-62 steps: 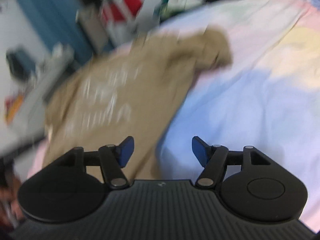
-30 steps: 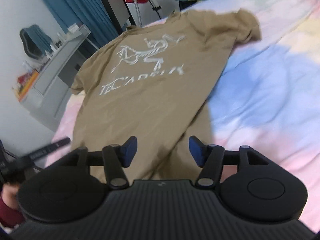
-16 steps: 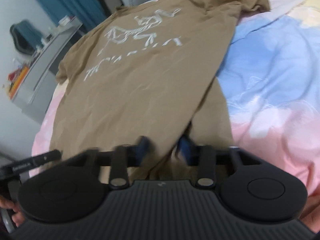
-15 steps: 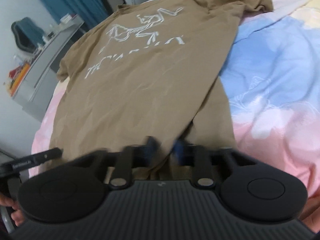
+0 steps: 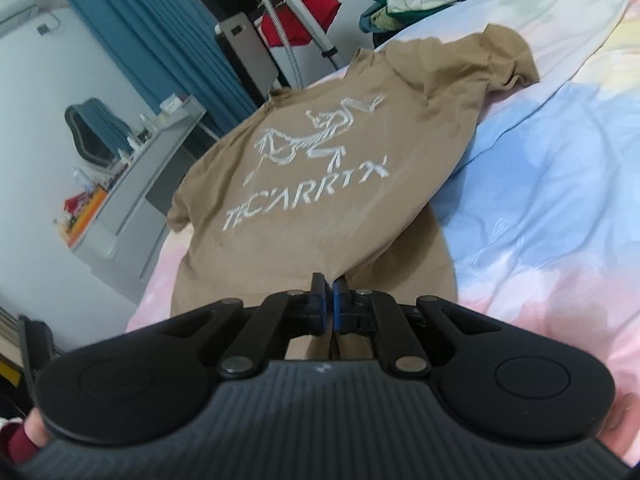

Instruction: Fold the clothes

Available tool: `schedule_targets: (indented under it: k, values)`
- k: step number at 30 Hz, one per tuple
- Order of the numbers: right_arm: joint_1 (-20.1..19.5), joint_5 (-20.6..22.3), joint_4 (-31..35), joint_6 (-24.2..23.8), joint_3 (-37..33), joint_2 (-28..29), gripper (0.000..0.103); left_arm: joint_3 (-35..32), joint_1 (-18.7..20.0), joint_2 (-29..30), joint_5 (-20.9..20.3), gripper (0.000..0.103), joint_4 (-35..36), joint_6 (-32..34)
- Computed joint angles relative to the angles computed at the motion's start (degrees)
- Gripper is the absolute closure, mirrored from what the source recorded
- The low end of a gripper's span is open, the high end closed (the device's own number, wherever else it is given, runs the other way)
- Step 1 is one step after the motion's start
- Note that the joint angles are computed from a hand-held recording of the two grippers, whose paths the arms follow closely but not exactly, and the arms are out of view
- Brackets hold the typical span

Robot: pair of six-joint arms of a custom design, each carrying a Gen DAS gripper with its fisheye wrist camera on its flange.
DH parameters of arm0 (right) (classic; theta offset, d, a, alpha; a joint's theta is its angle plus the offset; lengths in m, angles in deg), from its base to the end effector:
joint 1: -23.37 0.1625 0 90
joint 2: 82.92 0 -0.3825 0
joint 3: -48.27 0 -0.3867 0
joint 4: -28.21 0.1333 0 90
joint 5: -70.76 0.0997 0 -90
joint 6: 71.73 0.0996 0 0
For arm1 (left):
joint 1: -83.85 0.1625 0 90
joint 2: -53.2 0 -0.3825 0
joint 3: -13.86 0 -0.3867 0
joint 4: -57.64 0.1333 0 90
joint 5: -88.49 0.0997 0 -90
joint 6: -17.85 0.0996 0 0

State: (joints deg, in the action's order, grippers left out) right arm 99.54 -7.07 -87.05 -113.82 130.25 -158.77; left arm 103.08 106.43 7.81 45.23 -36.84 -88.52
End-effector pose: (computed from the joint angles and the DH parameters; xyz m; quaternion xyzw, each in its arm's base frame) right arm 0.0054 -0.6235 0.4328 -0.2565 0.9466 -0.1950 0.0149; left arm -0.4578 -0.4133 0.0510 -0.1623 0.8594 -0.3562 0.3288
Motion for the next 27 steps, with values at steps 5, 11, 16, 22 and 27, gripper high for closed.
schedule_targets:
  k: [5, 11, 16, 22, 27]
  values:
    - [0.5, -2.8, 2.1, 1.8, -2.0, 0.8, 0.097, 1.5, -0.4, -0.6, 0.1, 0.081, -3.7, 1.9]
    - [1.4, -6.1, 4.8, 1.8, -4.5, 1.6, 0.095, 4.9, -1.1, -2.8, -1.8, 0.063, -10.4, 2.5]
    - [2.2, -10.3, 6.2, 1.6, -7.0, 2.2, 0.094, 4.0, -0.9, -1.9, -4.3, 0.052, -11.3, 4.7]
    - [3.9, -17.6, 11.8, -3.2, -9.9, 4.0, 0.079, 2.1, -0.7, -0.4, -6.3, 0.053, -10.8, 7.1]
    - [5.8, -22.7, 14.4, -11.0, -8.7, 3.9, 0.052, 0.5, -0.9, 0.8, -7.0, 0.064, -9.7, 9.3]
